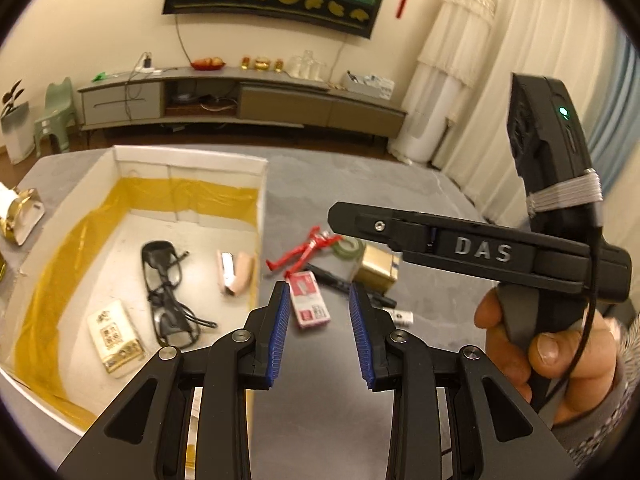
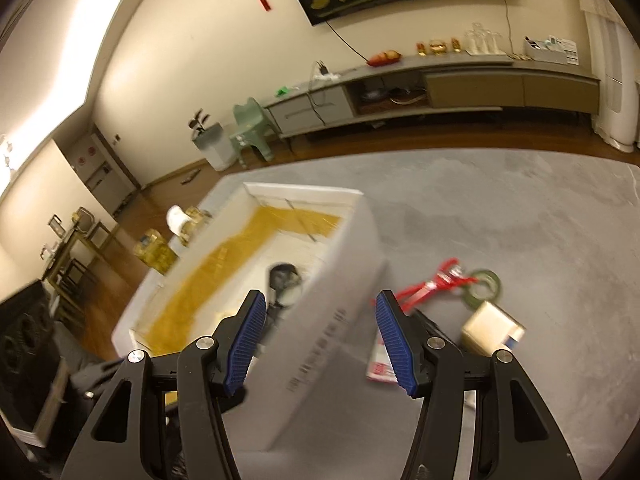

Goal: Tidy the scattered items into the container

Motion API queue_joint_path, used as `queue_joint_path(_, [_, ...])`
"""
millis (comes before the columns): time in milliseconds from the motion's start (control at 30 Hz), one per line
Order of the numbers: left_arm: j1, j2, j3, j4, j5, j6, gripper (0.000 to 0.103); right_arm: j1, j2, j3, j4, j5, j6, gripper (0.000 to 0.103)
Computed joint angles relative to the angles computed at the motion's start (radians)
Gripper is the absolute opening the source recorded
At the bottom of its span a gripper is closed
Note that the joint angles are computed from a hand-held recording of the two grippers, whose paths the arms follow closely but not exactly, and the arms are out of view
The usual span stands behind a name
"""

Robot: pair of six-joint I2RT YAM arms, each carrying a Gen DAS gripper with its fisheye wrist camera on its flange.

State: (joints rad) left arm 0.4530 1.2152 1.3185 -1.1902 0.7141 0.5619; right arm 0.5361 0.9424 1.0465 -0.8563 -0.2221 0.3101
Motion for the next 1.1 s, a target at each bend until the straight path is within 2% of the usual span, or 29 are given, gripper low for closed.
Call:
queue_joint_path(267, [-0.154, -0.077, -0.119, 0.076, -0.114, -0.079, 0.035, -0.165, 0.020, -0.075, -0.013, -0.091, -0.117, 0.059])
queue_joint_path(367, [-0.158, -0.060, -0.120, 0.079, -0.117, -0.098, 0.035, -0.176, 0.048, -0.100, 0.003, -0.096, -0.125, 0.059])
queue_joint_path(500, [-0.152, -0.034, -0.117, 0.045, -0.115, -0.066, 0.035, -0.159, 0.108, -0.130, 0.043, -0.079, -0.121, 0.059])
queue_joint_path(800, [-0.120, -0.090, -0.169, 0.031, -0.118, 0.037, 0.035, -0.029, 0.313, -0.181, 0.211, 0.055, -0.091, 0.060])
queue_joint_path(900, [-0.100, -0.087, -0.169, 0.034, -0.123, 0.050, 0.035, 0.001, 0.348, -0.220, 0.290, 0.109, -0.094, 0.071])
queue_joint_path(967, [-0.083, -0.068, -0.158, 0.026, -0.118, 0.055, 0.035, 0.020, 0.346, -0.243, 0.314, 0.143, -0.110, 0.071])
queue_joint_path(1000, [-0.077, -0.056, -0.149, 0.021, -0.113, 0.054, 0.035, 0.027, 0.345, -0.250, 0.315, 0.155, -0.119, 0.064])
queue_joint_path(1033, [-0.076, -0.048, -0.143, 0.020, -0.110, 0.051, 0.035, 0.030, 0.342, -0.256, 0.310, 0.165, -0.128, 0.047])
queue_joint_path(1100, [-0.076, -0.034, -0.131, 0.017, -0.105, 0.044, 0.035, 0.019, 0.323, -0.267, 0.280, 0.177, -0.147, 0.026])
